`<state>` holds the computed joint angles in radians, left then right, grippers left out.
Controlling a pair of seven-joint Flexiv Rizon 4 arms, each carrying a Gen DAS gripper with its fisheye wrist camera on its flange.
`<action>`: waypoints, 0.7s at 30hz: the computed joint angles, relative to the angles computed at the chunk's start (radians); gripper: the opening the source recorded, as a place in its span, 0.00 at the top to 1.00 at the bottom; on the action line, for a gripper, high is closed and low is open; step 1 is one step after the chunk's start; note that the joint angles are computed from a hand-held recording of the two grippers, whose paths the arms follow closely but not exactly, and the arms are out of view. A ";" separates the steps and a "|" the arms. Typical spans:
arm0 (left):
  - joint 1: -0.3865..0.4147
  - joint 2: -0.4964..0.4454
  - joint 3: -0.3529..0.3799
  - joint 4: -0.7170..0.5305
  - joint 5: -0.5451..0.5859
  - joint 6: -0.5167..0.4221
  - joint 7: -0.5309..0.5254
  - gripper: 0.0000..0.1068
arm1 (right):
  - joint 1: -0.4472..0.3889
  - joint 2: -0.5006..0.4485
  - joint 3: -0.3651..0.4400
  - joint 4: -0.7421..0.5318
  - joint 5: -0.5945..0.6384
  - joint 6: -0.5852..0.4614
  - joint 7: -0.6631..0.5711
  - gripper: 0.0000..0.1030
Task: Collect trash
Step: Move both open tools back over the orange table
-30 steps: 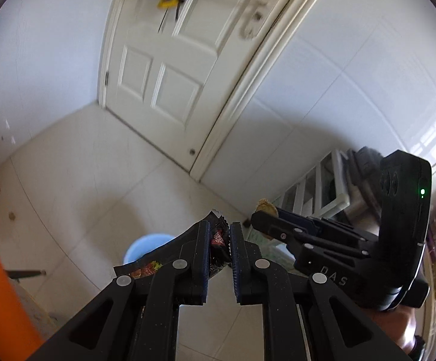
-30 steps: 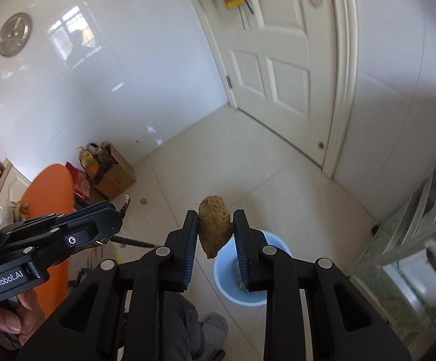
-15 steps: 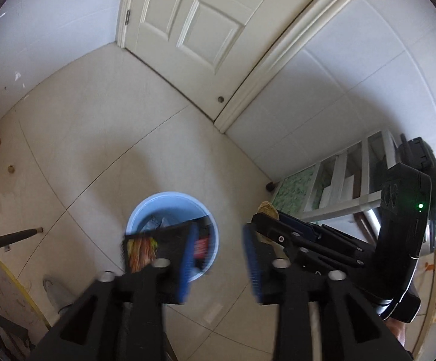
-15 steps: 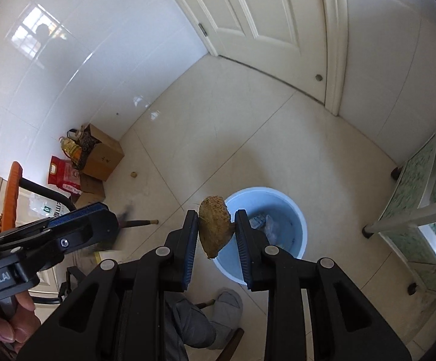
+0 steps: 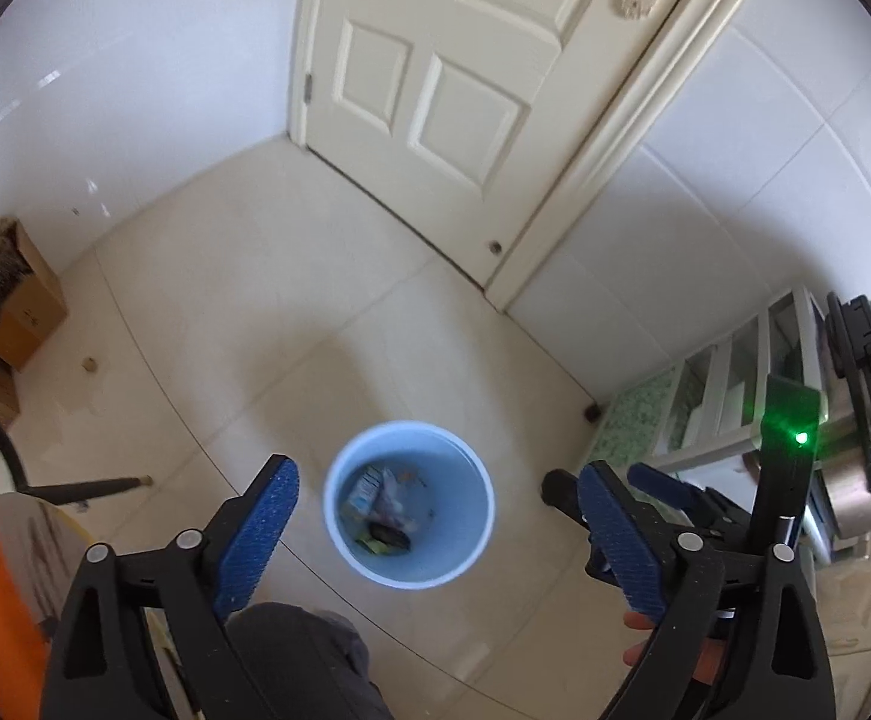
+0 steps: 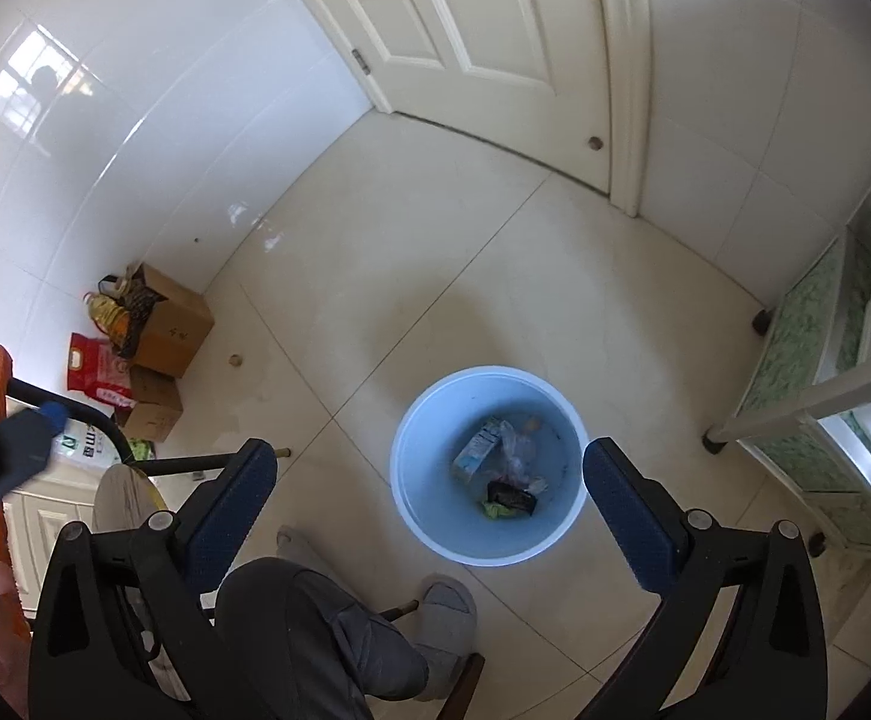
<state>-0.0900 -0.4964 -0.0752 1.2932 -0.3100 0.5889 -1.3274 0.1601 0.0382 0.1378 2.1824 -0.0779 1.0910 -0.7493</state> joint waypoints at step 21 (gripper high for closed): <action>0.052 0.565 0.122 0.547 -0.125 0.383 0.142 0.11 | 0.073 0.136 0.124 -0.169 -0.417 -0.064 0.264 0.00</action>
<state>-0.0375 0.0688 0.0468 1.8402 -0.4349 0.9718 -1.1853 0.2329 0.1738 0.2616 2.0135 -0.4951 1.0272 -0.4851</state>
